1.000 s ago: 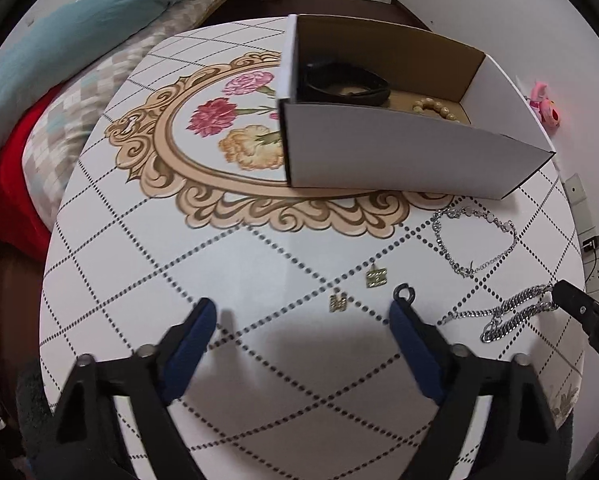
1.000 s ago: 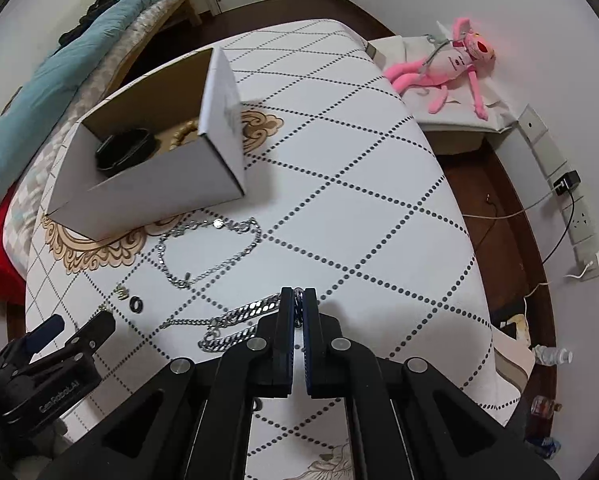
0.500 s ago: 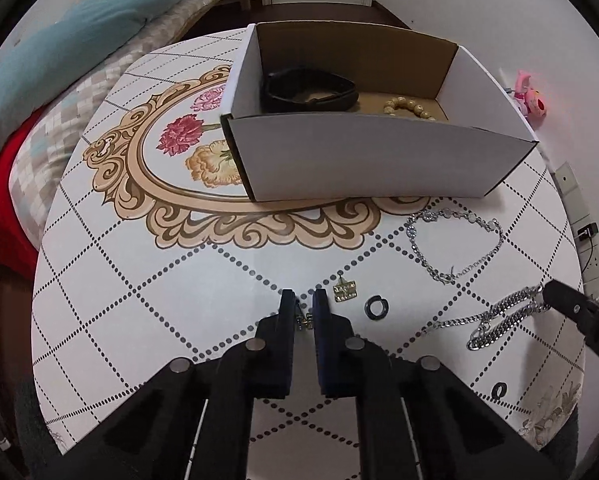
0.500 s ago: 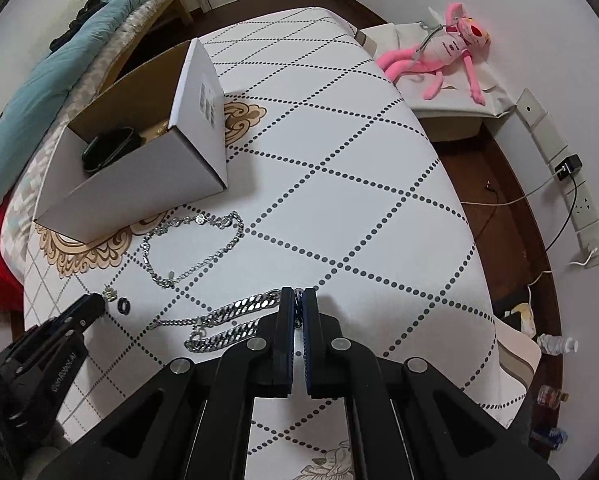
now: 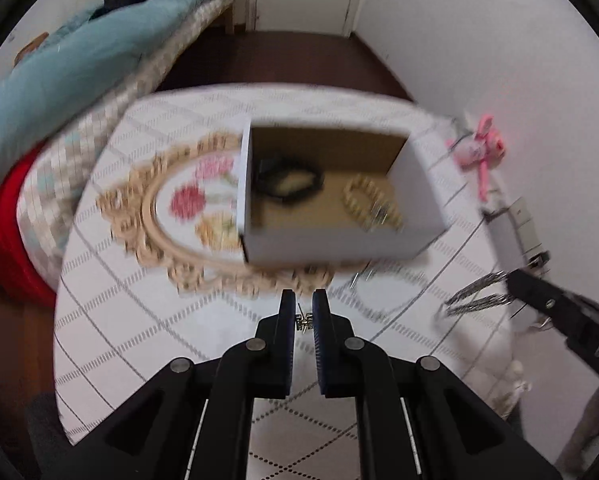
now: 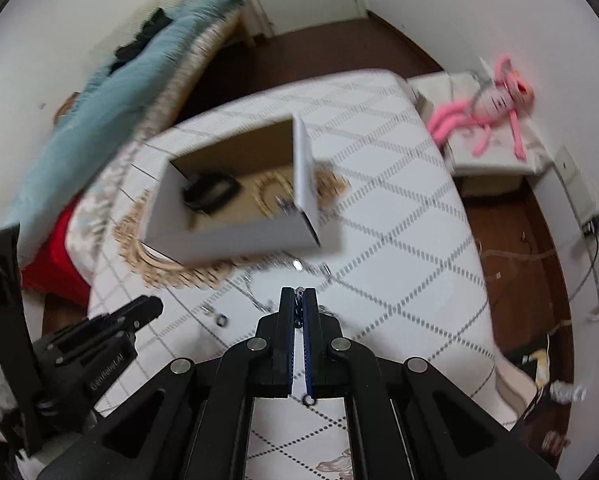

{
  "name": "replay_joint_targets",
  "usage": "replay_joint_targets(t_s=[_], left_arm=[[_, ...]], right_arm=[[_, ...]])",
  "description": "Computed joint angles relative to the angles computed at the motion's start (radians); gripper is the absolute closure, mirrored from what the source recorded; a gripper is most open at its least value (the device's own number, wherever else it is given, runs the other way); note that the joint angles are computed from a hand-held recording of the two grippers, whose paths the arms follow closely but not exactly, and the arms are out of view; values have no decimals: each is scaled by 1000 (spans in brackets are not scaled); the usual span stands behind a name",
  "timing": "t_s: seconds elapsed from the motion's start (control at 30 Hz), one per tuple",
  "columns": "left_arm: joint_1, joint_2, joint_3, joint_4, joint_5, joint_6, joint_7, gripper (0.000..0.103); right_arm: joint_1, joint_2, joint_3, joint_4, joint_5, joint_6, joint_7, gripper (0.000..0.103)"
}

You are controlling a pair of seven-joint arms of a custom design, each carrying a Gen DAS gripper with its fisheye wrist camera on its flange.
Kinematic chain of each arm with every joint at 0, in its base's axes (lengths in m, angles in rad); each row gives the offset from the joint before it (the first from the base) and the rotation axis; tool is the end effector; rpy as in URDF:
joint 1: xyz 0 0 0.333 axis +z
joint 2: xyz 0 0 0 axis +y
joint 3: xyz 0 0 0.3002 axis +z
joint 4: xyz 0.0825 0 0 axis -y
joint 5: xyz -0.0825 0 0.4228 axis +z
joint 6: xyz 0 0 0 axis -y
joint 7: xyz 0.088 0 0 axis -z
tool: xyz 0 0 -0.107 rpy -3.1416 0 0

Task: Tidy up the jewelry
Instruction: 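Carry the chain and charm into the white box and open both tools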

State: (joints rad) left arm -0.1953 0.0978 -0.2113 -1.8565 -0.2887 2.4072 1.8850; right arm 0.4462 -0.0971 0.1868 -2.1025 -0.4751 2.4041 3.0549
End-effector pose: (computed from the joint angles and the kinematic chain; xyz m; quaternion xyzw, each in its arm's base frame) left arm 0.6071 -0.2593 0.4860 -0.4744 0.8421 -0.2504 0.0554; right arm 0.4799 0.3507 0.4719 -0.4668 0.8406 -0.1394 0.2367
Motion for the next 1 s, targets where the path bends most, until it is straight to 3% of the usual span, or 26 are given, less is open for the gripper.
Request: replay_joint_targets(t_s=[0.3,0.77,0.8,0.87,0.9,0.93,1.0], left_arm=[[-11,183,-4,313,7,-132,-22,97],[-96,508,39,751,220,-394,-188,92],[-95,520,39,770,221,-400,-200,84],[-99,534,48,793,238,-399,-226,55],[-102,529,55,787,252,-385,-241,33],[-103,524,59,780,263,-369,-253,26],[-100,506,64,753,283,-335,-262,26]], right_arm=[[-36,33,-27,137,-32,27,-133,99],[-57,355,-99,501,94,-135,-435,99],[-59,374,-102,521,112,-148,-456,99],[-72,415,-102,558,173,-163,-511,99],[-78,432,-101,573,203,-173,-532,99],[-80,447,-104,589,222,-190,-543,98],[-80,479,-111,629,247,-240,-561,91]])
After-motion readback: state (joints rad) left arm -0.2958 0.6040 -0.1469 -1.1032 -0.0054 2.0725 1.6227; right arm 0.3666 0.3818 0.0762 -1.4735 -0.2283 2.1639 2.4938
